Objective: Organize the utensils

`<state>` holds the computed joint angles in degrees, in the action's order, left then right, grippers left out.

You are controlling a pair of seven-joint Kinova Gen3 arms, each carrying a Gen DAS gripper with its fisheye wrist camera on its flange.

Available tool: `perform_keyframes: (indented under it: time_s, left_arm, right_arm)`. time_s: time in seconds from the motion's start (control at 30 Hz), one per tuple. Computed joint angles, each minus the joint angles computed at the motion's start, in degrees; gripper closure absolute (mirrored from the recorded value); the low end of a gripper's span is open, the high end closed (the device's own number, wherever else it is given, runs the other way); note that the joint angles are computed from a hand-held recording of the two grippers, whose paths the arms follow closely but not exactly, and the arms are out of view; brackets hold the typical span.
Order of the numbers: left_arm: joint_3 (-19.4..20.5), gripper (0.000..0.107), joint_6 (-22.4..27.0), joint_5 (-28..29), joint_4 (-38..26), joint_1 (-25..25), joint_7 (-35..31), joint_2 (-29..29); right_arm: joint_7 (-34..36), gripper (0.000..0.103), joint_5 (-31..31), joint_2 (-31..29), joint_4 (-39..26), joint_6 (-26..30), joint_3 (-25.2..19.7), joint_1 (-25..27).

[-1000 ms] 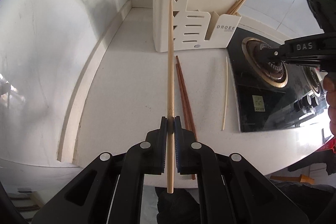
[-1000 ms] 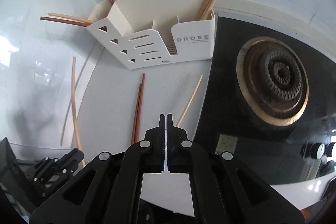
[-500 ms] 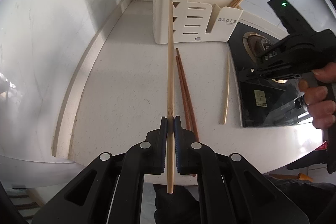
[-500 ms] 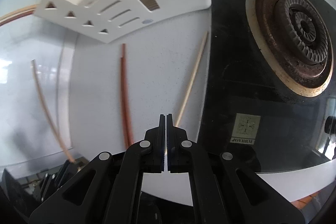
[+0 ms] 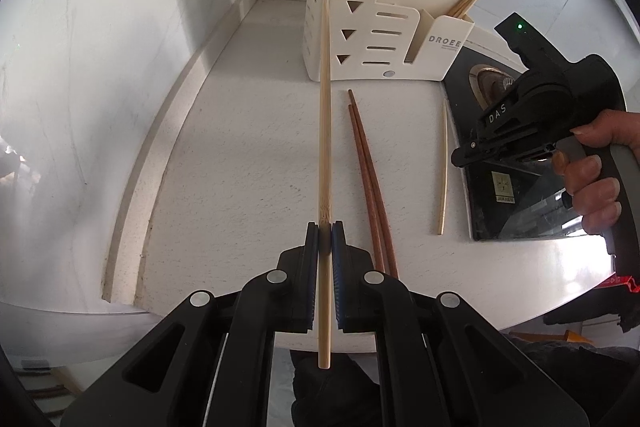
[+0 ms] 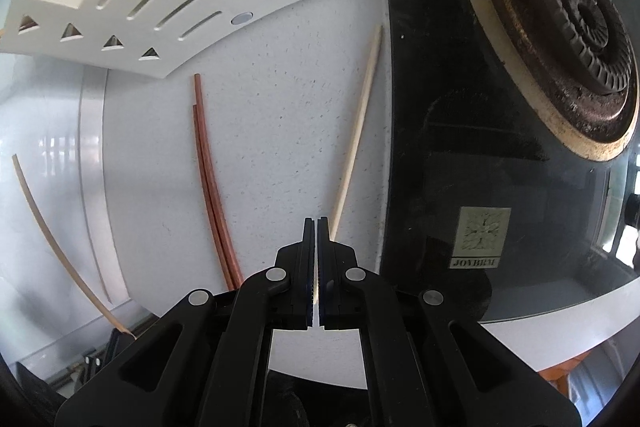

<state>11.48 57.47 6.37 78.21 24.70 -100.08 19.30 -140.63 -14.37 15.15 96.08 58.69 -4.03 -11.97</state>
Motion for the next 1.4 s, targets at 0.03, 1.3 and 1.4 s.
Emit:
perform_keyframes:
  time_s: [0.03,1.3,1.4]
  left_arm:
    - [0.06,0.101,0.15,0.17,-0.12,-0.15,-0.24,0.16]
    - [0.4,0.101,-0.9,5.28,1.18,-3.46,-5.89,0.38]
    - [0.37,0.101,-1.16,5.49,1.41,-3.68,-6.11,0.23]
  right_arm:
    - [-0.2,0.101,-0.27,0.28,-0.26,0.25,0.0,0.05]
    - [-9.72,0.082,5.84,8.51,-10.11,12.12,0.77,-4.82]
    - [-12.16,0.094,7.99,10.1,-12.64,14.89,0.84,-6.92]
